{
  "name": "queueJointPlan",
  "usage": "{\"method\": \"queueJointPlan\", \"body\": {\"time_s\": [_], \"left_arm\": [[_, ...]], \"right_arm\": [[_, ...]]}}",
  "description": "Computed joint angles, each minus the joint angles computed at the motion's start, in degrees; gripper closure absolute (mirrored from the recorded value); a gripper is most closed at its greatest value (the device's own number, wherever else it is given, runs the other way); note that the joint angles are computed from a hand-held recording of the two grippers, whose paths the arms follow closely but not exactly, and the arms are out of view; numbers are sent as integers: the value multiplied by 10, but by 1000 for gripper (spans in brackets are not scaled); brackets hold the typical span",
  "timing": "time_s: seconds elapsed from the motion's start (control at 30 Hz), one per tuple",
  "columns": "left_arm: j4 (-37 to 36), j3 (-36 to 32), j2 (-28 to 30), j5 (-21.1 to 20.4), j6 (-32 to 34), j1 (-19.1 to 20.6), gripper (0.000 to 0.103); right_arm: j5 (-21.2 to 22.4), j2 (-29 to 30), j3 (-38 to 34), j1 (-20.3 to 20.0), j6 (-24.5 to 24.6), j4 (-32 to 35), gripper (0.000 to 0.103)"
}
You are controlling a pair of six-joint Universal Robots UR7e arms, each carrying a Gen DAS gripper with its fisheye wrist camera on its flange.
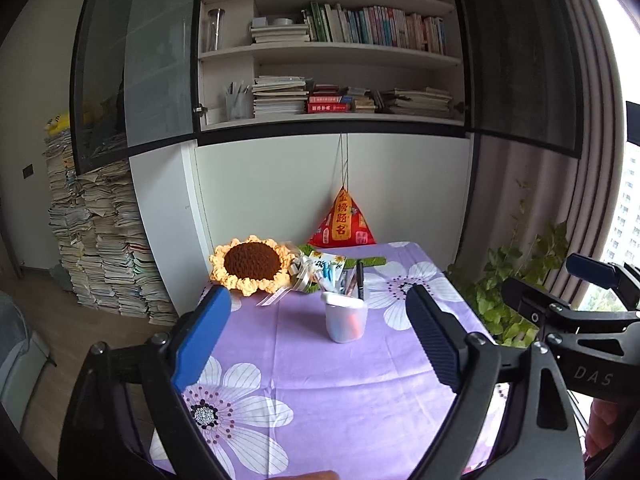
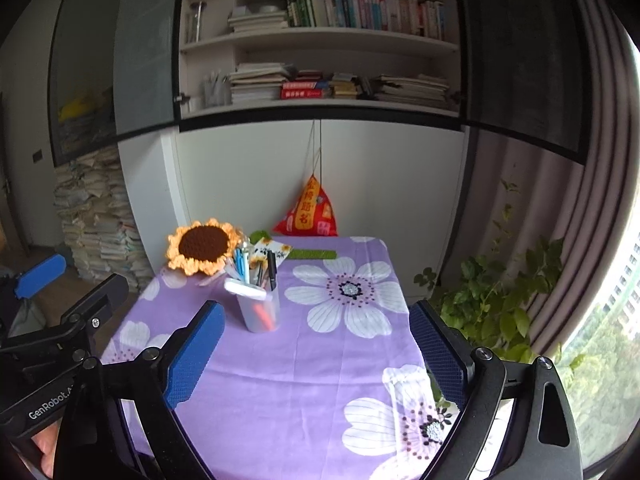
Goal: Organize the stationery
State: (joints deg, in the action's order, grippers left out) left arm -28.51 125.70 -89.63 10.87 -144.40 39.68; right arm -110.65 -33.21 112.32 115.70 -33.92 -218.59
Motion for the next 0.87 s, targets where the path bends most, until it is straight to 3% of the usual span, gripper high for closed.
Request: {"method": "queueJointPlan", "body": {"time_s": [0.17, 0.43, 0.73, 0.87], "left_arm": [[-112, 37, -31, -34, 108, -41, 8], [-302, 99, -81, -47, 288, -77, 8], [-287, 95, -72, -46, 269, -76, 8], [-311, 101, -74, -49, 290, -78, 8]], "right_arm": [[6, -21, 32, 7, -3, -42, 9], [36, -45, 66, 5, 14, -61, 9], [35, -46, 72, 6, 13, -75, 9], [34, -45, 74, 5, 13, -76, 9]]}}
